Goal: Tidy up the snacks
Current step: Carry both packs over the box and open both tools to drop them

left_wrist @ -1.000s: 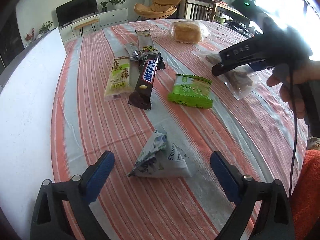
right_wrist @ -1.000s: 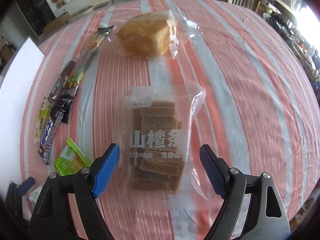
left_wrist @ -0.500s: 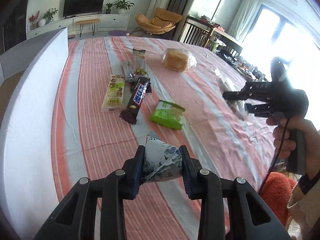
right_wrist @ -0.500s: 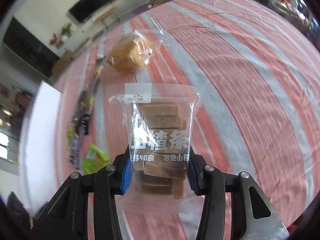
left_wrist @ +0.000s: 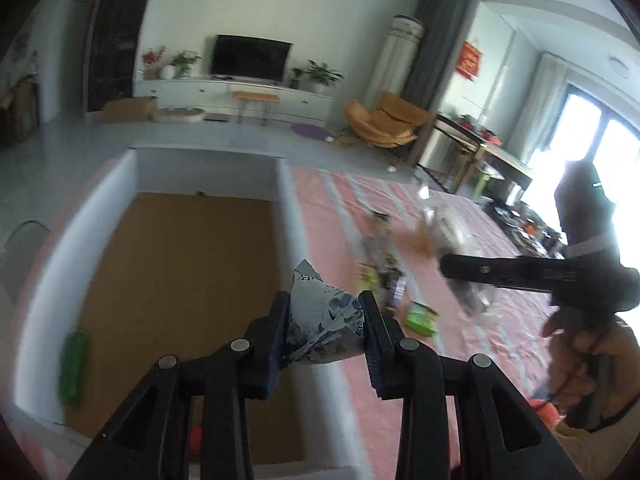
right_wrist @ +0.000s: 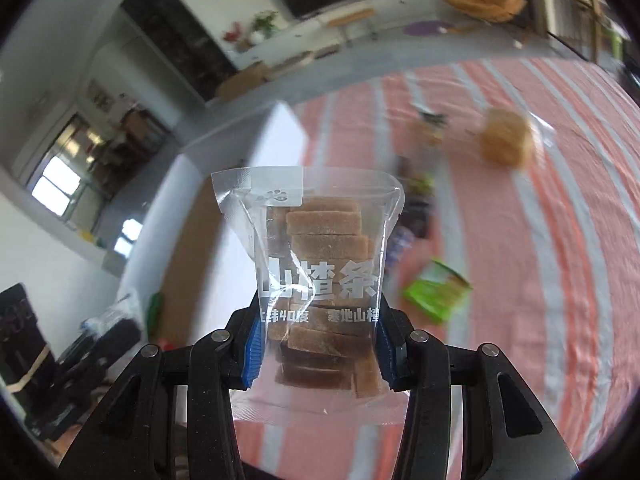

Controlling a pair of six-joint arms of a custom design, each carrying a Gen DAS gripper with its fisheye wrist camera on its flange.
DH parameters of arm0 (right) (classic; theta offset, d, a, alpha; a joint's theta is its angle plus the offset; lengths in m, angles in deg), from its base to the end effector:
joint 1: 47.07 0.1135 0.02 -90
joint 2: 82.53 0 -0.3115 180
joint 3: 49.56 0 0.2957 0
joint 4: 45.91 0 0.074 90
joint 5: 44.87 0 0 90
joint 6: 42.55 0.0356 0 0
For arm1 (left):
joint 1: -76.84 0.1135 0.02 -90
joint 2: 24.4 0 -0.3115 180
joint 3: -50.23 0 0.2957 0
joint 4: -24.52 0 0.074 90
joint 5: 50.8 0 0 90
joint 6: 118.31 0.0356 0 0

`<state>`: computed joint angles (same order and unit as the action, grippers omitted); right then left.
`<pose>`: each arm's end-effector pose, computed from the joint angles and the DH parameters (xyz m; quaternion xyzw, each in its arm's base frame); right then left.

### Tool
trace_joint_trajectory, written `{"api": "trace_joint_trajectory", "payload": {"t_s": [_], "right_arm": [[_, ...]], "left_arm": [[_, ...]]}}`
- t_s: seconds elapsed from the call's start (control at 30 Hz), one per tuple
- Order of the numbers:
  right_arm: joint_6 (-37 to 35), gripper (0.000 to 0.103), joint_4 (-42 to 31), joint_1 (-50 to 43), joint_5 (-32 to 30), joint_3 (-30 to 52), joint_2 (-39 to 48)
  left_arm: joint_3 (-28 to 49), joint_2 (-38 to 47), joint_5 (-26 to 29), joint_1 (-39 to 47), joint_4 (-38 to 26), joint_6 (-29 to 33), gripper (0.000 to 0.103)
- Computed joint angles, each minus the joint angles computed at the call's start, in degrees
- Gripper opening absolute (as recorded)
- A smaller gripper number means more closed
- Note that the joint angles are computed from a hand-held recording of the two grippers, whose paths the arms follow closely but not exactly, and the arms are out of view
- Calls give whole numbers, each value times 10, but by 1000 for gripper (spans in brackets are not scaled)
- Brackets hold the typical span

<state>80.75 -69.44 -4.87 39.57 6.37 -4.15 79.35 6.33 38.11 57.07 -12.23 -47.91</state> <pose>0.2248 0.2085 0.2270 -0.0900 0.9218 0.2647 0.2684 0.1261 -0.0446 0.1964 -0.0028 0.9001 -0.1386 0.4130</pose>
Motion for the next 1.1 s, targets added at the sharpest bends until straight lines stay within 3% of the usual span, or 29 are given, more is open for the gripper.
{"api": "trace_joint_trajectory", "payload": {"t_s": [0.1, 0.17, 0.2, 0.23, 0.33, 0.47, 0.53, 0.67, 0.73, 0.83, 0.93, 1.1], "right_arm": [[-11, 50, 9, 77, 2, 108, 96], [-16, 60, 25, 106, 18, 156, 147], [-16, 69, 25, 114, 27, 177, 165], [-14, 70, 24, 116, 25, 191, 176], [-15, 70, 42, 108, 19, 176, 157], [-45, 72, 71, 78, 83, 78, 74], [-49, 73, 66, 51, 119, 29, 39], [-48, 74, 54, -35, 206, -95, -8], [-32, 74, 58, -87, 220, -156, -11], [-23, 74, 115, -152, 219, -231, 16], [-15, 74, 168, -180, 232, -279, 39], [-8, 74, 216, -170, 276, -319, 32]], "left_arm": [[-6, -11, 42, 189, -31, 89, 38], [-18, 9, 18, 253, -14, 120, 52], [-25, 16, 19, 284, -6, 134, 70], [-31, 17, 26, 309, -1, 143, 80], [-48, 6, 36, 327, 5, 149, 81], [-50, 6, -11, 188, 9, 79, 82], [-43, 9, -45, 66, 14, 20, 85], [-19, 117, -121, -195, 109, -87, 99], [-3, 221, -110, -266, 192, -106, 102], [28, 421, -55, -310, 321, -125, 102], [79, 599, -62, -317, 382, -142, 102], [124, 732, -169, -326, 418, -135, 102]]}}
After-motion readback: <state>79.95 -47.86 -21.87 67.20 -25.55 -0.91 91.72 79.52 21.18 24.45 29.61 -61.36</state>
